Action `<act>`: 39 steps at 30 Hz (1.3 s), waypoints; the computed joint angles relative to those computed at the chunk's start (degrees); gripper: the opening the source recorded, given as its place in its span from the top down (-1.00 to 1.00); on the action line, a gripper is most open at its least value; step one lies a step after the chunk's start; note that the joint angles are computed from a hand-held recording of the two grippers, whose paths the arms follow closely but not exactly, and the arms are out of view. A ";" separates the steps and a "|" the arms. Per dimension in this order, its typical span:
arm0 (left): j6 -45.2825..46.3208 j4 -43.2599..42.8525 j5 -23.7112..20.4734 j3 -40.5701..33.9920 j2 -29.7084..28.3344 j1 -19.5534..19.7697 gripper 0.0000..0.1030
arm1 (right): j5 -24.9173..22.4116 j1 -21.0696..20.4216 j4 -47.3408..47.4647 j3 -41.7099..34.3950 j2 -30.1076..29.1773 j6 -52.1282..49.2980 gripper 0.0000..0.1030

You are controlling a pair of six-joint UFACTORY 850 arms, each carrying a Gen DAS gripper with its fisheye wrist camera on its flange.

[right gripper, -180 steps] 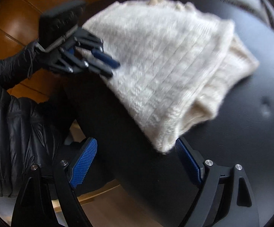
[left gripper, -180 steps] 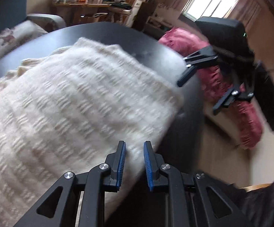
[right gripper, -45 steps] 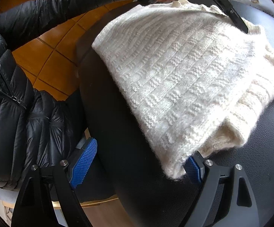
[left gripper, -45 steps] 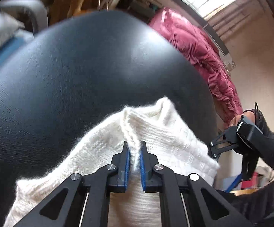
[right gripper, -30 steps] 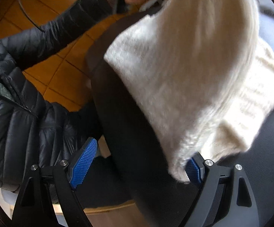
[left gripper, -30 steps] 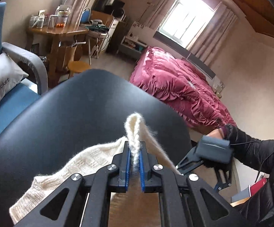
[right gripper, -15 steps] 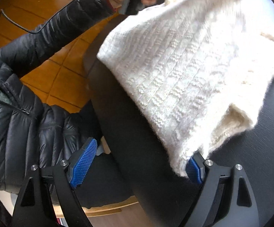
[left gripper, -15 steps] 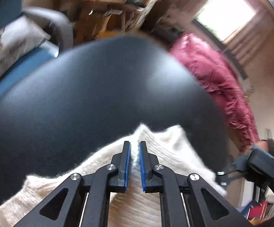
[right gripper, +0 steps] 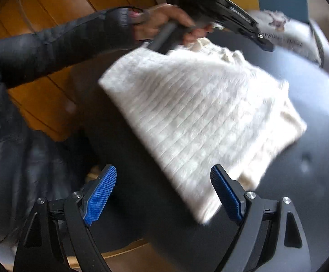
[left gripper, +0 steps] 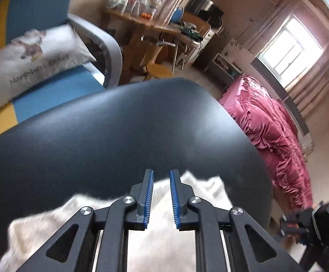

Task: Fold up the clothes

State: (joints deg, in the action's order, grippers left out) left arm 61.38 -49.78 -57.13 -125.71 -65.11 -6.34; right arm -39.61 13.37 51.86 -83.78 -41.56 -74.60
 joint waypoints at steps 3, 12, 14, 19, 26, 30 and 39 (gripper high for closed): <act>8.64 -1.01 7.23 15.98 8.73 1.70 0.71 | 3.52 2.12 -9.65 -1.70 -2.92 10.94 -0.71; 26.33 -16.04 22.38 42.59 22.96 9.04 0.70 | 11.17 6.34 -23.37 2.14 0.13 24.57 -0.82; 30.76 -21.89 23.83 46.09 25.08 11.02 0.69 | 14.35 7.33 -22.78 3.01 1.77 25.12 -0.82; 32.13 -25.45 27.60 49.42 25.49 14.98 0.67 | 19.08 9.79 -31.11 1.39 1.48 36.20 -0.82; 49.03 -39.77 28.66 53.95 27.71 15.65 0.66 | 11.91 13.91 -61.78 -2.61 -3.33 65.43 -0.82; 58.31 -48.20 26.68 58.09 31.06 16.56 0.66 | 12.55 14.95 -59.47 -2.05 -1.17 64.30 -0.82; 56.01 -48.09 26.96 60.11 31.66 20.78 0.66 | 15.38 19.26 -67.53 -5.32 0.05 70.23 -0.82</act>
